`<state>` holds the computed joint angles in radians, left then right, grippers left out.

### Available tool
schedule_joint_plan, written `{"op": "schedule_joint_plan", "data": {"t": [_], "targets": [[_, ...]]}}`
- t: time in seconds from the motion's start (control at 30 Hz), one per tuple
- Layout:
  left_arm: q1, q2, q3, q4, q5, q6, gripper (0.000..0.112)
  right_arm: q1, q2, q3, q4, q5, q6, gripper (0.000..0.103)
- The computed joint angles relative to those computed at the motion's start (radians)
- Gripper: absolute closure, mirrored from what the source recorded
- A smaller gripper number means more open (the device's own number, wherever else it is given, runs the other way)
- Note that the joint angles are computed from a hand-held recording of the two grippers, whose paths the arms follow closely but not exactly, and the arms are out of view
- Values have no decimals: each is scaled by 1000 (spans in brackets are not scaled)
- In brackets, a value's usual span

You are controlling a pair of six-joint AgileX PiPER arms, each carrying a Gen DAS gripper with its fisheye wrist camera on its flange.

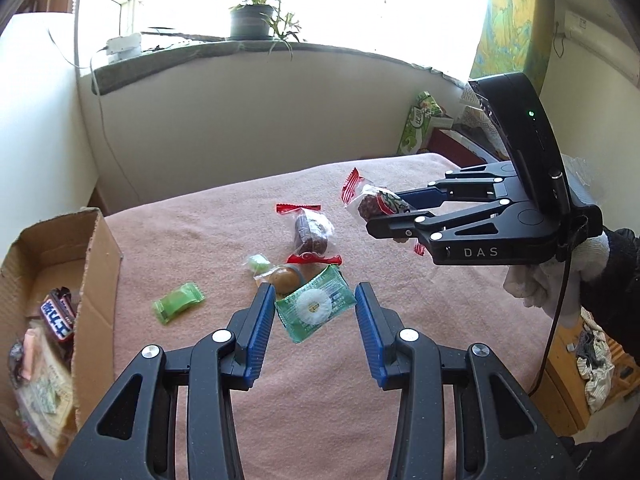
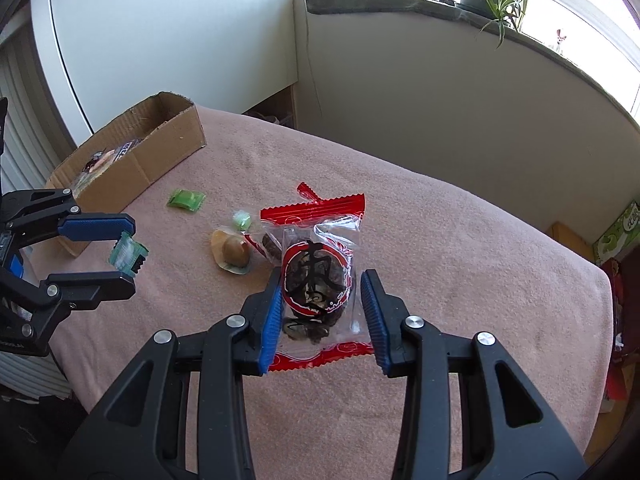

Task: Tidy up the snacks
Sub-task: 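Carry the mint packet and pastry bag over the cardboard box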

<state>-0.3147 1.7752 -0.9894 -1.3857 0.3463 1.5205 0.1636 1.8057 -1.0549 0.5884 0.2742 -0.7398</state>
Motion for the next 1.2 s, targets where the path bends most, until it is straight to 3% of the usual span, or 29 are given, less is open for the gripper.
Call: {"op": "schedule_joint_plan", "data": {"t": [0.27,0.63,0.9,1.2], "targets": [[85,-123,95,-79,34,82,72,111,-42,-20,-201,3,244,64],[248,-217,185,-143,111,191,72,295,-1,-145,-525,45,620,64],[398,-202,172,-127,181,215,72,388,80,-296,-619,110,741,64],[541,-126,92,-92,220,199,72,446,244,-573,-629,229,767,64]]}}
